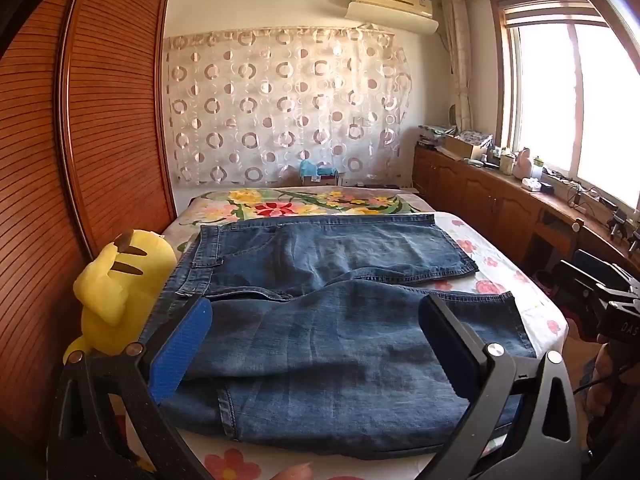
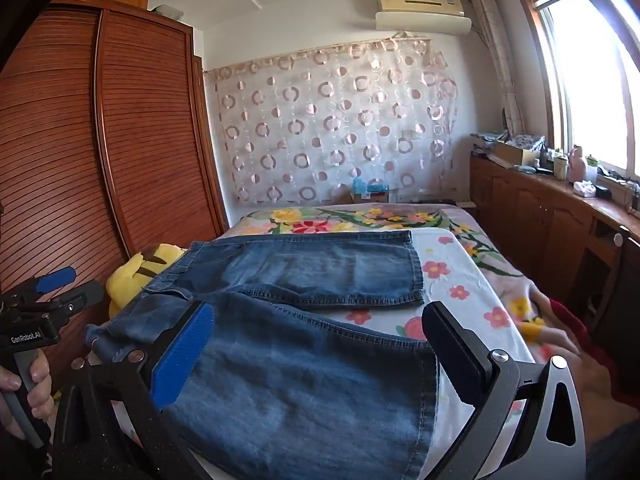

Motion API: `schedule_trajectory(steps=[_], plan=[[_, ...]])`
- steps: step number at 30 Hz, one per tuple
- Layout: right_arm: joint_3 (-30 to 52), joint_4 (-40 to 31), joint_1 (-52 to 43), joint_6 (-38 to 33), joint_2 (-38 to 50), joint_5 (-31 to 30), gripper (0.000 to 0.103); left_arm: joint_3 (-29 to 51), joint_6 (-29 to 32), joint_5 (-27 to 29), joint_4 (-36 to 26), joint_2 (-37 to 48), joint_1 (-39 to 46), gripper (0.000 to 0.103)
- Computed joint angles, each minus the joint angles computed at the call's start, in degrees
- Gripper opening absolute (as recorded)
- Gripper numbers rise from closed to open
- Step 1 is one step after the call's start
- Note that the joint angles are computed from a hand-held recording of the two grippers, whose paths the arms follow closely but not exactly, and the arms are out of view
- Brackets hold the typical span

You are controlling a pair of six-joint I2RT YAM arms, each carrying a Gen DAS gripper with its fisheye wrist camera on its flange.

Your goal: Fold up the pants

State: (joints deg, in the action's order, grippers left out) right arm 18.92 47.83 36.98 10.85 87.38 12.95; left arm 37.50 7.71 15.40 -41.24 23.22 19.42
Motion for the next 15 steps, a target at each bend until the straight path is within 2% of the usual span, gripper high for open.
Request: schedule_trajectory(steps=[3, 4, 5, 15], plan=[[0.01, 0.13, 0.19, 0.1, 0.06, 0.1, 0.103, -0.23, -1.25, -2.82, 0.25, -0.41, -2.81, 0.103], [0.05, 0.21, 0.36, 0.12, 0.15, 0.32, 0.103, -0.34, -0.83, -2.13, 0.25, -0.52, -2.58, 0.103], [0.15, 0.17, 0.51, 0.19, 0.27, 0.42, 0.103, -0.05, -1.04, 0.99, 0.01, -0.01, 0.54, 0.103], [-0.04, 0.21, 0.4, 0.57, -0.07, 0.19, 0.103, 0.15, -0.75, 1.13, -0.4, 0.19, 0.67, 0.103]])
